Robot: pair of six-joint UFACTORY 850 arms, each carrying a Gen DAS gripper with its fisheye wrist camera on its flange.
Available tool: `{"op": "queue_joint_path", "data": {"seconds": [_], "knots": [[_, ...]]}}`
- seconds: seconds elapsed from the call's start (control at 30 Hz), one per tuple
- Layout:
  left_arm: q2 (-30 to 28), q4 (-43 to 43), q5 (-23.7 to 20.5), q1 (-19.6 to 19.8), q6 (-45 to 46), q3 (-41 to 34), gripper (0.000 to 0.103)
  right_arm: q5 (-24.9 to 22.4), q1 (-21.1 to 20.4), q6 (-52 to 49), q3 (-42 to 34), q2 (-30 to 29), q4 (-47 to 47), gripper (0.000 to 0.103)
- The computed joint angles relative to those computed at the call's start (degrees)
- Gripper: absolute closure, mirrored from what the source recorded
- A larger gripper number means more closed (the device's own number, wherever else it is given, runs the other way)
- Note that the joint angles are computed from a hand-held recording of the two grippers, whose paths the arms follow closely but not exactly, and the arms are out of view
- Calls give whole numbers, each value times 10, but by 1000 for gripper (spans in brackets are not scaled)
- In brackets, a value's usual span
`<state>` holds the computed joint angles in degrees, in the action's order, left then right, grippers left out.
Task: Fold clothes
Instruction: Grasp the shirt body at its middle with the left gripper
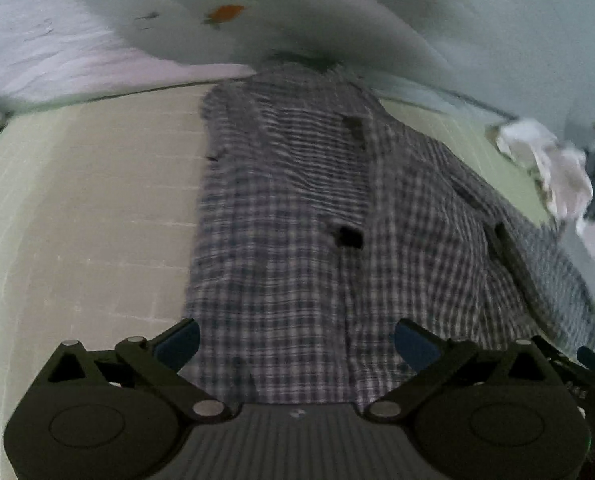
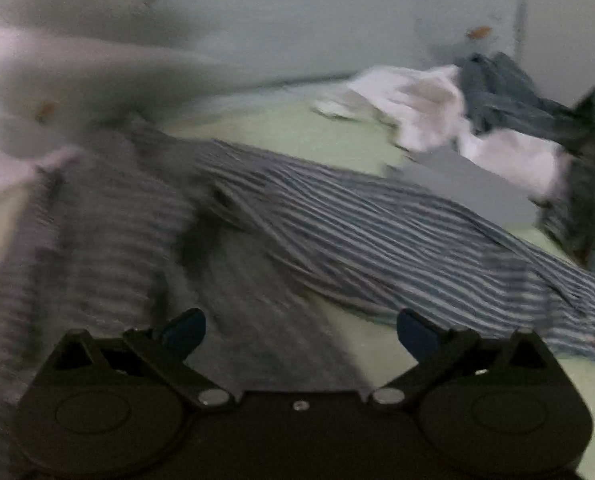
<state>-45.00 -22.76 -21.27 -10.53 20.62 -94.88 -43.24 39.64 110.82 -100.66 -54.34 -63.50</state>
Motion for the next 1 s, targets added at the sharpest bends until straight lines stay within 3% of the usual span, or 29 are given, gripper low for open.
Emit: {"op": "queue_joint_path", "data": {"seconds": [0.1, 0.17, 0.47, 0.7, 0.77, 0.87, 0.93, 1.0], "knots": [[-22, 20, -14, -10, 6, -28, 1, -3, -3, 29, 22, -2, 18, 0], [-35, 36, -18, -15, 2, -42, 1, -7, -5, 81, 33, -5, -19, 0], [-99, 113, -62, -32, -61, -125, 1, -45, 2, 140, 19, -32, -109, 0], [-73, 94, 10, -45, -9, -75, 2, -46, 3, 141, 17, -33, -110, 0], [-60, 87, 39, -50, 20, -51, 7, -45, 3, 142, 17, -34, -111, 0], [-56, 14, 39, -52, 114, -40, 22, -46, 3, 142, 17, -34, -111, 0], [-64, -6, 13, -52, 129, -51, 29, -46, 3, 143, 17, -33, -111, 0], [-75, -1, -14, -51, 113, -64, 29, -45, 3, 143, 17, -33, -112, 0]]}}
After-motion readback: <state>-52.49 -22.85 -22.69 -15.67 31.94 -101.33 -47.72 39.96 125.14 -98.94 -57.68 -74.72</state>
